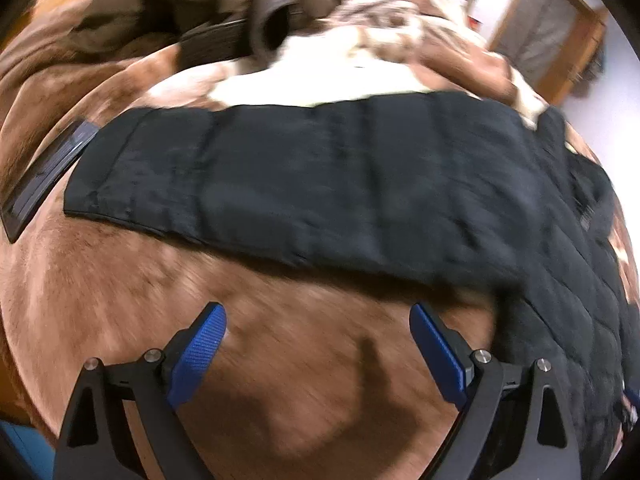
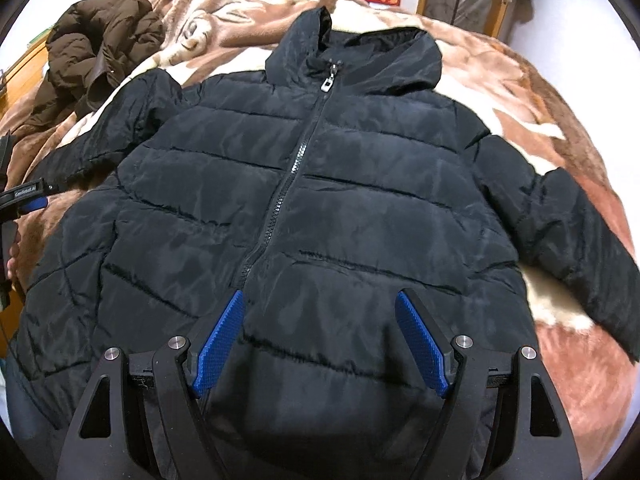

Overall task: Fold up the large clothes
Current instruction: 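Grasp the jacket sleeve nearest the left tool and lift it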

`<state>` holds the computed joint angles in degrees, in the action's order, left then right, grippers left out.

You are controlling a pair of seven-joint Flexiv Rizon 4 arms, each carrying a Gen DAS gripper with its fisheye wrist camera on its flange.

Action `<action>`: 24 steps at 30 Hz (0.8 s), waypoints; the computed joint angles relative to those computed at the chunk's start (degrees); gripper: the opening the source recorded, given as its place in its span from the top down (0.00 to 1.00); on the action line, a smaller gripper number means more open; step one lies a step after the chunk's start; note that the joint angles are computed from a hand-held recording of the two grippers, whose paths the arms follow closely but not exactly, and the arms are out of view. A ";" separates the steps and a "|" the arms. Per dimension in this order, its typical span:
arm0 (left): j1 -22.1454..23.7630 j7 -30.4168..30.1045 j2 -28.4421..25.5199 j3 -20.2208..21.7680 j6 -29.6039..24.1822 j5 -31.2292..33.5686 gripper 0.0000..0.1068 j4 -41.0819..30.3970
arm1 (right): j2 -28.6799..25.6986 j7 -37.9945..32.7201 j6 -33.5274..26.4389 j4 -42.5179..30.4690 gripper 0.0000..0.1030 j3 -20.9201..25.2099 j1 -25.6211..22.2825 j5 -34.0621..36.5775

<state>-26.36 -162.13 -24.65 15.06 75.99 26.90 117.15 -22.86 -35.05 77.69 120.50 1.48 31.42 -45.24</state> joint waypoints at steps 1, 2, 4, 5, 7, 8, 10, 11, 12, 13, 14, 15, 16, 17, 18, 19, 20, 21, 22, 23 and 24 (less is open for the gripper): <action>0.32 -0.88 -0.35 0.68 0.68 0.13 0.12 0.32 | -0.53 -0.68 -0.51 -0.52 0.25 0.52 -0.34 0.85; 0.75 -1.75 -0.87 1.33 1.75 0.13 0.12 0.60 | -0.84 -1.07 -0.79 -0.81 0.25 0.72 -0.49 1.42; 1.53 -2.69 -1.97 2.53 4.19 -0.22 0.12 1.00 | -1.52 -1.73 -1.67 -1.36 0.25 0.92 -0.70 2.59; 1.26 -3.04 -2.47 3.52 4.87 -0.30 0.12 0.87 | -1.69 -1.58 -1.90 -1.45 0.25 0.62 -0.51 2.67; 0.31 -3.17 -3.60 5.58 4.35 -0.43 0.12 -0.15 | -2.25 -1.70 -3.06 -1.94 0.25 0.44 -0.51 3.23; 0.74 -2.86 -4.24 5.76 4.99 -0.82 0.12 -0.35 | -2.46 -2.09 -3.56 -2.18 0.25 0.52 -0.66 3.56; 1.56 -2.28 -5.67 6.06 6.97 -2.33 0.13 -0.48 | -2.67 -2.28 -4.37 -2.26 0.25 0.24 -0.62 3.52; 1.27 -1.81 -6.31 6.66 7.16 -3.00 0.16 -0.82 | -2.75 -2.26 -4.35 -2.28 0.25 0.13 -0.65 3.45; 0.48 -1.13 -6.77 7.37 6.39 -3.55 0.21 -1.40 | -2.74 -2.18 -4.17 -2.15 0.25 0.05 -0.74 3.43; -0.49 -0.60 -7.08 8.18 5.38 -3.85 0.25 -2.04 | -2.78 -2.11 -4.00 -2.12 0.25 -0.05 -0.79 3.38; -1.05 -0.08 -7.26 8.65 4.97 -3.95 0.35 -2.54 | -2.74 -1.99 -3.86 -2.02 0.25 -0.20 -0.78 3.23; -1.14 0.70 -7.27 8.72 5.13 -3.93 0.53 -2.79 | -2.63 -1.95 -3.82 -1.89 0.25 -0.26 -0.77 3.11; -0.52 1.95 -7.15 8.07 6.15 -4.09 0.65 -2.78 | -2.48 -1.98 -3.88 -1.78 0.25 -0.23 -0.79 3.07; -0.37 3.37 -6.90 7.72 5.94 -4.59 0.76 -3.14 | -2.33 -1.91 -3.72 -1.60 0.25 -0.31 -0.81 2.87; -1.82 3.99 -6.43 8.70 3.49 -4.54 0.78 -4.06 | -2.08 -1.75 -3.57 -1.34 0.25 -0.38 -0.79 2.64; -3.01 4.35 -5.75 9.39 1.46 -3.90 0.82 -4.99 | -1.54 -1.35 -3.27 -0.79 0.25 -0.60 -0.73 2.20; -3.57 4.12 -4.86 9.67 0.54 -3.00 0.84 -5.45 | -1.01 -0.62 -2.89 -0.19 0.25 -0.95 -0.61 1.56; -3.98 3.52 -3.75 9.79 0.10 -1.94 0.84 -5.78 | -0.41 0.13 -2.61 0.39 0.25 -1.14 -0.58 1.02; -4.62 2.66 -2.49 10.05 -0.55 -0.46 0.84 -6.19 | 0.28 1.06 -2.11 1.09 0.25 -1.44 -0.59 0.26; -5.69 1.75 -1.04 10.51 -1.79 1.40 0.84 -6.96 | 1.09 2.29 -1.60 1.92 0.25 -1.89 -0.56 -0.80; -6.56 0.91 0.42 10.73 -2.92 3.23 0.84 -7.50 | 1.68 3.19 -1.32 2.51 0.25 -2.03 -0.71 -1.65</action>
<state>-32.92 -161.21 -24.23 25.78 73.07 30.13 109.65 -21.18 -31.86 76.37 123.01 -0.55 30.71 -46.89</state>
